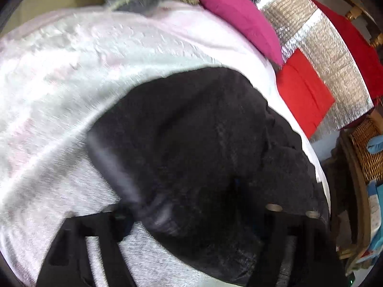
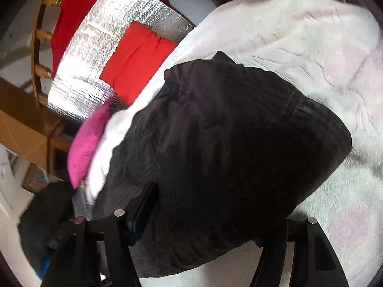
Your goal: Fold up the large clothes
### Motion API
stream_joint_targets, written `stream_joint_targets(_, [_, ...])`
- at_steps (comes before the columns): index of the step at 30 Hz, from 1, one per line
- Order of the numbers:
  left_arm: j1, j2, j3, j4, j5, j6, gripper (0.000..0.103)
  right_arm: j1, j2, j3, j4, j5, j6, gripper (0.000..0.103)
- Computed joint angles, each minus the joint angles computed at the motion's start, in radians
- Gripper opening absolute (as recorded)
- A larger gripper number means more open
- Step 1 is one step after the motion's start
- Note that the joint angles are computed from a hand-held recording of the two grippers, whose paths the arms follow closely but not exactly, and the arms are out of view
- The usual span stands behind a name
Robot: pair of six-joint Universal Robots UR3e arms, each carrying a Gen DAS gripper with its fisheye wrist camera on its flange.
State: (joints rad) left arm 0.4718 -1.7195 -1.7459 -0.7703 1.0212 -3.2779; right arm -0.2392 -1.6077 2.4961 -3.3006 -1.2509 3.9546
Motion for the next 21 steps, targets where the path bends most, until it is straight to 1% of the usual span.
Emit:
stream_joint_targets(1, [-0.006,-0.007,0.004,0.01,0.004,0.0,0.086,0.003,0.015,-0.019,0.017,0.003,-0.015,0.073])
stream_joint_targets(3, [-0.009,-0.006,-0.007,0.034,0.005,0.003,0.084,-0.014,0.035,0.005,-0.048,0.024,-0.009,0.074])
stream_joint_targets(4, [-0.003,0.0,-0.016,0.044,0.002,-0.002,0.069,-0.027,0.032,0.016,-0.052,0.042,-0.035,0.073])
stream_joint_targets(5, [0.025,0.021,-0.045,0.051,-0.022,0.005,0.062,-0.039,0.027,0.032,-0.06,0.056,-0.055,0.069])
stream_joint_targets(6, [0.041,0.028,-0.049,0.045,-0.053,0.007,0.051,-0.048,0.02,0.046,-0.08,0.068,-0.054,0.06])
stream_joint_targets(7, [0.054,0.04,-0.053,0.041,-0.084,0.012,0.042,-0.049,-0.002,0.054,-0.076,0.064,-0.064,0.057])
stream_joint_targets(9, [0.055,0.078,-0.071,0.054,-0.087,0.032,0.035,-0.004,-0.074,0.026,0.011,-0.005,-0.121,0.047])
stream_joint_targets(10, [0.056,0.104,-0.084,0.059,-0.085,0.046,0.032,0.059,-0.062,-0.027,0.038,-0.075,-0.123,0.046])
stream_joint_targets(11, [0.062,0.127,-0.096,0.052,-0.09,0.058,0.032,0.09,-0.087,-0.04,0.062,-0.116,-0.144,0.044])
stream_joint_targets(13, [0.095,0.179,-0.11,-0.015,-0.124,0.101,0.031,0.096,-0.132,-0.035,0.092,-0.119,-0.152,0.043])
stream_joint_targets(16, [0.175,0.277,-0.139,-0.184,-0.18,0.221,0.031,0.045,-0.266,0.008,0.211,-0.04,-0.169,0.043])
stream_joint_targets(18, [0.23,0.344,-0.158,-0.295,-0.202,0.32,0.031,-0.002,-0.431,0.053,0.361,0.028,-0.215,0.043])
stream_joint_targets(19, [0.236,0.351,-0.161,-0.305,-0.197,0.336,0.031,-0.019,-0.501,0.069,0.428,0.056,-0.238,0.043])
stream_joint_targets(20, [0.234,0.358,-0.164,-0.313,-0.17,0.356,0.033,-0.05,-0.586,0.089,0.515,0.095,-0.277,0.043])
stream_joint_targets(21, [0.21,0.332,-0.146,-0.309,-0.123,0.365,0.04,-0.076,-0.646,0.095,0.607,0.128,-0.325,0.044])
